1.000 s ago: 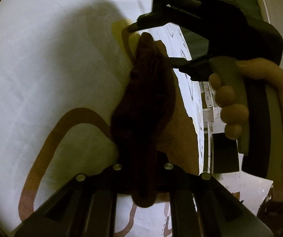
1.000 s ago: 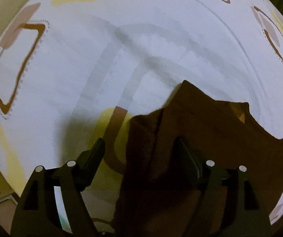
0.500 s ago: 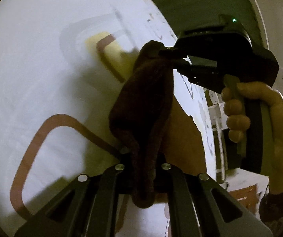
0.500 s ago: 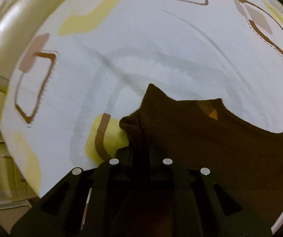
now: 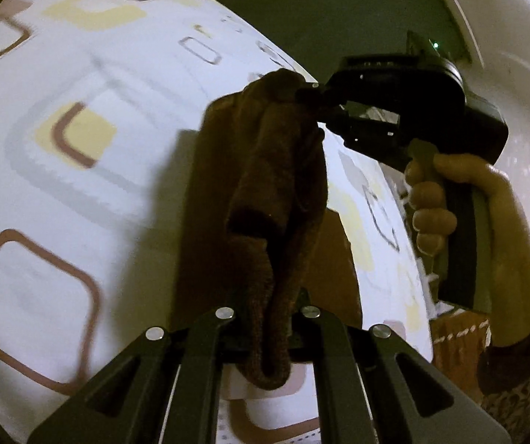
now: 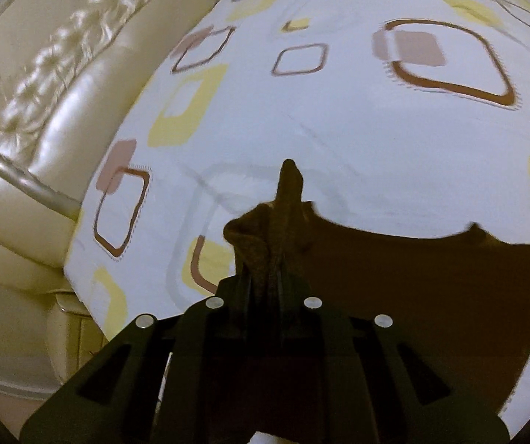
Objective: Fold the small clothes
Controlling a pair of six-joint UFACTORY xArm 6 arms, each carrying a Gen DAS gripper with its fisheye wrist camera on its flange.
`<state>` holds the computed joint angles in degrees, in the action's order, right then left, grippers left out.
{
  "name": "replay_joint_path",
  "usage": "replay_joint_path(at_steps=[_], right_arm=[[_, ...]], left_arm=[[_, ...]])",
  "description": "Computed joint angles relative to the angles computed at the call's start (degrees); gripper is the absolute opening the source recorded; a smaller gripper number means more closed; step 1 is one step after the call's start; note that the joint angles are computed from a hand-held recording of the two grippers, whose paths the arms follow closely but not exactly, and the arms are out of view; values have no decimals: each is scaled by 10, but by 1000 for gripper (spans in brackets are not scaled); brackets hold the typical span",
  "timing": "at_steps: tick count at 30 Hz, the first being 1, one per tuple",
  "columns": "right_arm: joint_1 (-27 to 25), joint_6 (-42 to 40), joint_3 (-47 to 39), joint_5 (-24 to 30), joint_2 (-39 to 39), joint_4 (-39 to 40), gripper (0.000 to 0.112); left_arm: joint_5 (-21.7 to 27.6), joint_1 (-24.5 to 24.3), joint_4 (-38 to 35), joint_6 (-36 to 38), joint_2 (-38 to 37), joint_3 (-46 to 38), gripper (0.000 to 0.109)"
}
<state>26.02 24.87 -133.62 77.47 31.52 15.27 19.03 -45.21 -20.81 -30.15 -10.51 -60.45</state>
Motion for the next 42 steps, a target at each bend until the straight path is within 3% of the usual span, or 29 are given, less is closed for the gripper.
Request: replay_joint_path(at_steps=[7,17,27,42], right_arm=[[-71,-51,252,-108,-178,58,10],[-155,-118,452,-175,-318,129,10],[-218,-185,586,-216,-391,208,10],[-260,-252,706,-254,-430,313,10]], left_arm=[[58,-43,84,-43,90,-131,6],[128,-78,124,-47,225,-293,6],[195,-106,180,-77,319,-403,6],[243,-120,229,-106,362,-448,6]])
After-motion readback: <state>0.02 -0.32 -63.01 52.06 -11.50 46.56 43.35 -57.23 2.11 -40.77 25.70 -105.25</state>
